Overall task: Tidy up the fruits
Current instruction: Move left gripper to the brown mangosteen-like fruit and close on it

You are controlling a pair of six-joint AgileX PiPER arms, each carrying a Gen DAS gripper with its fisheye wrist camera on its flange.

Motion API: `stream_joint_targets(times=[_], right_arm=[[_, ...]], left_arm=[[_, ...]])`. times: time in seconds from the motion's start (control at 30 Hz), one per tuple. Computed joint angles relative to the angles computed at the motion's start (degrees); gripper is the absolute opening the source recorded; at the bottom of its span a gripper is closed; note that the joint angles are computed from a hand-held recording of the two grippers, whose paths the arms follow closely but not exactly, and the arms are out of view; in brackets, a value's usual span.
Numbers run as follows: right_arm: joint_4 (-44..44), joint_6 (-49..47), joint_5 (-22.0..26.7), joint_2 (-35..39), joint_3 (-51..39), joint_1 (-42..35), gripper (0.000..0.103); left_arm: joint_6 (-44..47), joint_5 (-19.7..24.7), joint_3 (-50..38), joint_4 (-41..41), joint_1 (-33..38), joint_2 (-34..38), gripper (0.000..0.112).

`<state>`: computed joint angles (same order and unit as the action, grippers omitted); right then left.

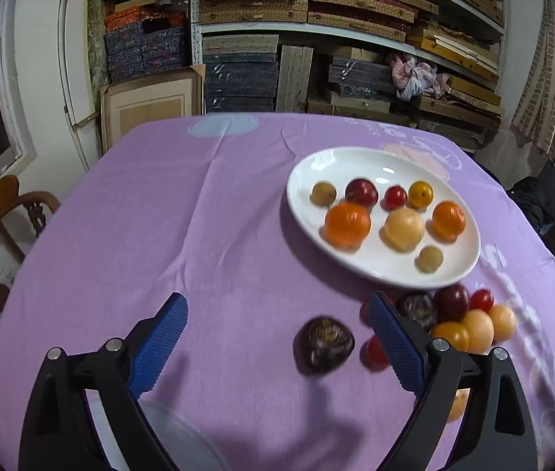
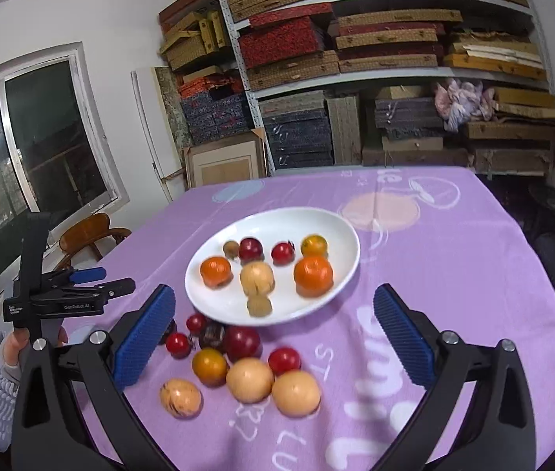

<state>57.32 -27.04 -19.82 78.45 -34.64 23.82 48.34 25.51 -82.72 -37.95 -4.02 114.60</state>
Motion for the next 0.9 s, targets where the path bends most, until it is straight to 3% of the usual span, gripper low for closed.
stream_joint_targets(times=[0.07,0.1,0.2,0.4,0.63,0.8,0.9], right_arm=[[-1.1,4.9,-8.1,1.3,5.3,4.5,0.099],[0.9,3.9,-9.3,2.6,5.6,5.6,0.099],[1.1,3.0,-8.1,3.9,5.0,5.0,0.099],[-1.1,5.2,-6.9,4.5,5.3,3.9,0.099],[-2.4,5.9,-3.6,6.9,3.5,1.9,0.099],[-4.0,7.4,-1.9,7.4,2.9,0.6,0.099],[-6.0,9.5,-1.0,7.5,2.9,-0.4,0.099]], left_arm=[[5.4,-2.9,4.8,-5.4,0.1,-0.7,0.094],[7.4,-4.4,6.2,-7.1,-0.1,-0.7,0.094],[8.9,-8.6,8.2,-7.7,-1.9,0.0,0.094],[7.5,-11.7,7.1,-4.9,-4.1,2.0,0.094],[-2.3,-6.3,0.9,2.8,-3.6,6.0,0.094],[-4.9,0.0,-3.5,2.7,-1.4,8.6,0.095],[-7.5,1.0,-4.5,4.8,-1.3,9.1,0.096]])
